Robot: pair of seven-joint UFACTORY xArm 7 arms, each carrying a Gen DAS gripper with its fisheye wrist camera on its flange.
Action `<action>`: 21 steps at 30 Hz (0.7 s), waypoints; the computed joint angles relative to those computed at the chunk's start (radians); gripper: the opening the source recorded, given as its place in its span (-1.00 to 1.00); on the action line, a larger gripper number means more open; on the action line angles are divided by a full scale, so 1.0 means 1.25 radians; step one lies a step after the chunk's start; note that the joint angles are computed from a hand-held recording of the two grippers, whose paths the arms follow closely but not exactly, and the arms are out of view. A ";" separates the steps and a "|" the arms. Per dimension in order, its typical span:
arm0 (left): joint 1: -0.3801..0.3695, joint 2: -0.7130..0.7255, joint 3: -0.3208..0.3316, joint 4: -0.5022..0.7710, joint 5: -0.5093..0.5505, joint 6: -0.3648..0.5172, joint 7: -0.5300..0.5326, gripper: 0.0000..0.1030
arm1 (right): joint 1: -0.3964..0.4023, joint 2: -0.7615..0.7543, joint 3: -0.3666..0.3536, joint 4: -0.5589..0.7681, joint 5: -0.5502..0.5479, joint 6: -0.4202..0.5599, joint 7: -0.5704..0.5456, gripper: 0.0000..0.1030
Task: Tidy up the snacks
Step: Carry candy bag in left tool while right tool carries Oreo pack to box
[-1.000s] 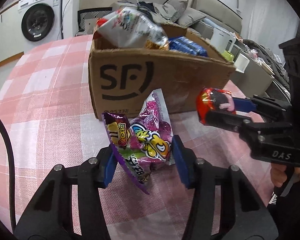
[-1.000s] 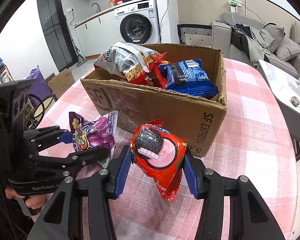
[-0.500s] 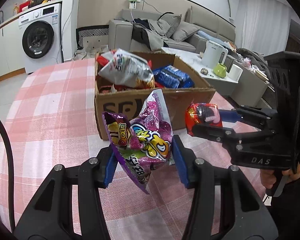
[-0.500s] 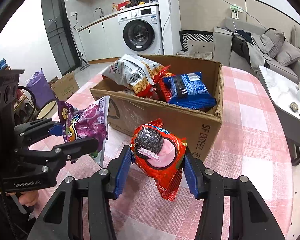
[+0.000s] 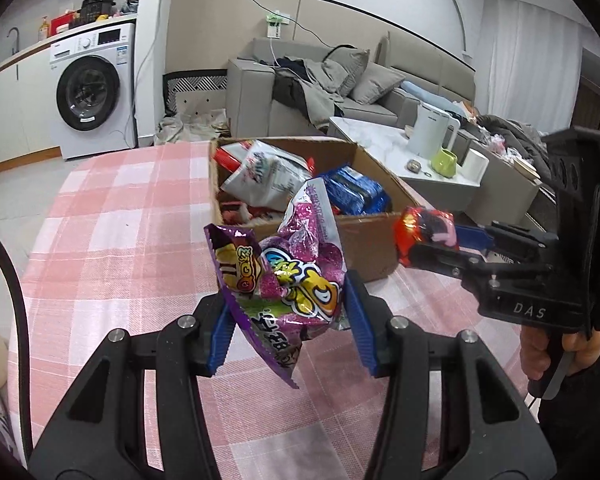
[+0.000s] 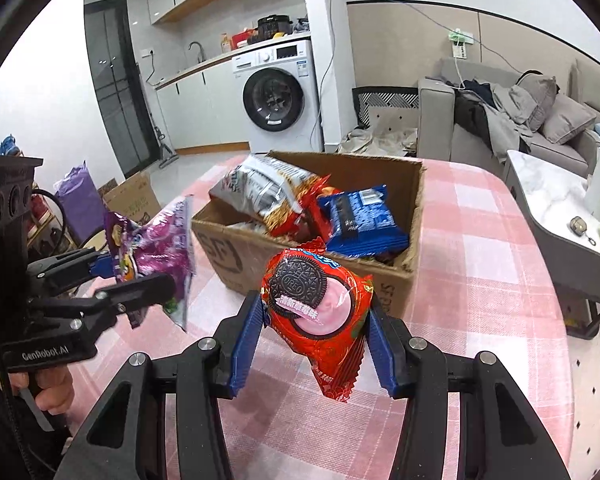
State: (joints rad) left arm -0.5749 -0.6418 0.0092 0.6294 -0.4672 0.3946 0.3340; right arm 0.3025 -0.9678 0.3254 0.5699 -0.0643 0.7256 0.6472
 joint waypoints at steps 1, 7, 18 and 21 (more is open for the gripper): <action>0.004 -0.012 0.006 -0.001 0.002 0.006 0.002 -0.08 | 0.000 -0.003 -0.001 0.000 0.001 -0.001 0.001 -0.02; 0.016 -0.008 0.017 0.029 0.010 0.012 0.005 -0.08 | -0.015 -0.013 -0.006 -0.002 -0.004 -0.014 0.009 -0.02; 0.051 0.127 -0.023 0.153 0.035 -0.006 0.002 -0.08 | -0.054 0.022 -0.035 0.008 -0.014 -0.085 0.003 -0.02; 0.060 0.171 -0.043 0.181 0.044 -0.021 -0.008 -0.08 | -0.066 0.051 -0.042 0.027 -0.016 -0.092 -0.008 -0.02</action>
State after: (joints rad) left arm -0.4999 -0.4284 -0.0443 0.8558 -0.4126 0.3687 0.3246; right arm 0.2195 -0.9034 0.2723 0.6039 -0.0841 0.6110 0.6368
